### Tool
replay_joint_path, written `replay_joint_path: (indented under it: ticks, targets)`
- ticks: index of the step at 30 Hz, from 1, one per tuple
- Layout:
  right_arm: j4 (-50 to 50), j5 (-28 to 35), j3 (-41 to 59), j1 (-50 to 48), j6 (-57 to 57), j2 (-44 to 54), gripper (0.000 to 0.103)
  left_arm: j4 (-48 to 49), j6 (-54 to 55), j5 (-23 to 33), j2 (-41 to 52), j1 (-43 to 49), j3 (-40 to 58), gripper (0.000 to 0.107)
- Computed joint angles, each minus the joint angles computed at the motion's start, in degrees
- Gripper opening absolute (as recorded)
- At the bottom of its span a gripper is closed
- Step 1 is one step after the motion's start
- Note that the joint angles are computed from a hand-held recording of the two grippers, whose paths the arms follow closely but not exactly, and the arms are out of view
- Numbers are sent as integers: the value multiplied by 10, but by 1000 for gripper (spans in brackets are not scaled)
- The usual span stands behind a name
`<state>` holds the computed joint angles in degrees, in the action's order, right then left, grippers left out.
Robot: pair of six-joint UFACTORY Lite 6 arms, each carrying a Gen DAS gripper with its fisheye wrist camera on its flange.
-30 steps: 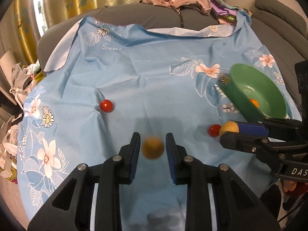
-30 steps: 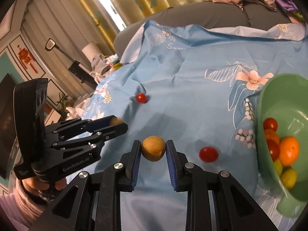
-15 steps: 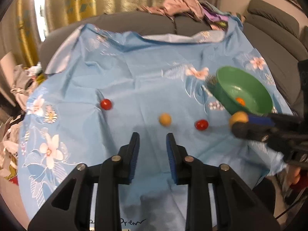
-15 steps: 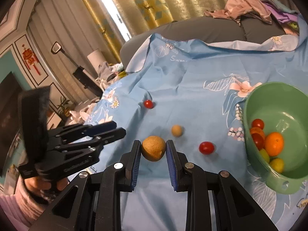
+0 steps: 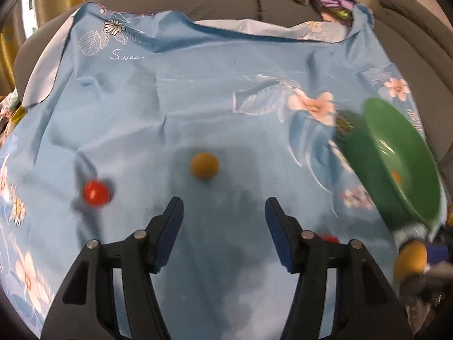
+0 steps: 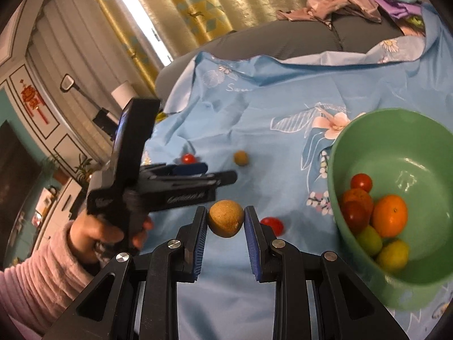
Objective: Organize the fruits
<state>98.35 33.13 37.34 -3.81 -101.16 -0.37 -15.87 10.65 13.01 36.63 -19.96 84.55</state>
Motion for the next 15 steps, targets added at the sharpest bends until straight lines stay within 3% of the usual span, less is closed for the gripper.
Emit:
replay_joint_path:
  ticks: [8,12,15]
  targets:
    - [35,25,64,-4,-50,105,28,54,-82,75,163,34,212,46]
    - [45,22,89,0,-55,135,28,53,-89,76,179,43,241,45]
    - [54,2,109,17,-57,152,28,84,-113,88,195,45,269,33]
